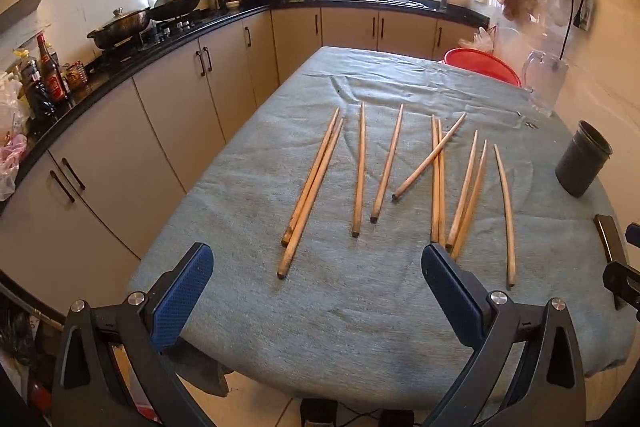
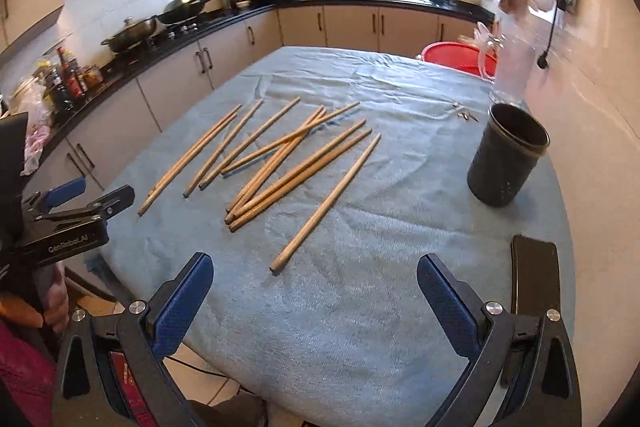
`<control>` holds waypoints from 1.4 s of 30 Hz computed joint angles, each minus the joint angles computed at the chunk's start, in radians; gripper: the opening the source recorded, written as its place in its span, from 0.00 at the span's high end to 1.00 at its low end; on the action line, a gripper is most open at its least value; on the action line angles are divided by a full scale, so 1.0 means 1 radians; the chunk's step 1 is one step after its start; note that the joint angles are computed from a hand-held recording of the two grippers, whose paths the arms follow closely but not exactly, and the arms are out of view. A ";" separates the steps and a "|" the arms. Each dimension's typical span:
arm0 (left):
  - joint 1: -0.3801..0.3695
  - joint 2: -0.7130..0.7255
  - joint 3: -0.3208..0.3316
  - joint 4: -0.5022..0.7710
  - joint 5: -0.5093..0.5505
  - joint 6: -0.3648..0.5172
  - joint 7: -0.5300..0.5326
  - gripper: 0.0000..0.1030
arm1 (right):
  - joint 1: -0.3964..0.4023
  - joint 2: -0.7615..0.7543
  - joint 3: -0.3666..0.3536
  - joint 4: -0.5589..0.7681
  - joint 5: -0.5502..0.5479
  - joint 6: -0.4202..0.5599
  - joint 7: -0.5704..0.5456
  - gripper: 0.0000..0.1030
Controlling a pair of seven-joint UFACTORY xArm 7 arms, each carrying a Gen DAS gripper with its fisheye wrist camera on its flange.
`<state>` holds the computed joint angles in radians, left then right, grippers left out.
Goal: Organize utensils
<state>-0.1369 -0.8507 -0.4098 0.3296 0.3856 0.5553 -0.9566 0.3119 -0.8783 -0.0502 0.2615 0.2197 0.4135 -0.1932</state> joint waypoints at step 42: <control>-0.055 0.046 -0.077 0.101 0.095 0.171 -0.161 0.00 | 0.023 0.003 -0.125 0.013 0.114 0.010 -0.249 0.00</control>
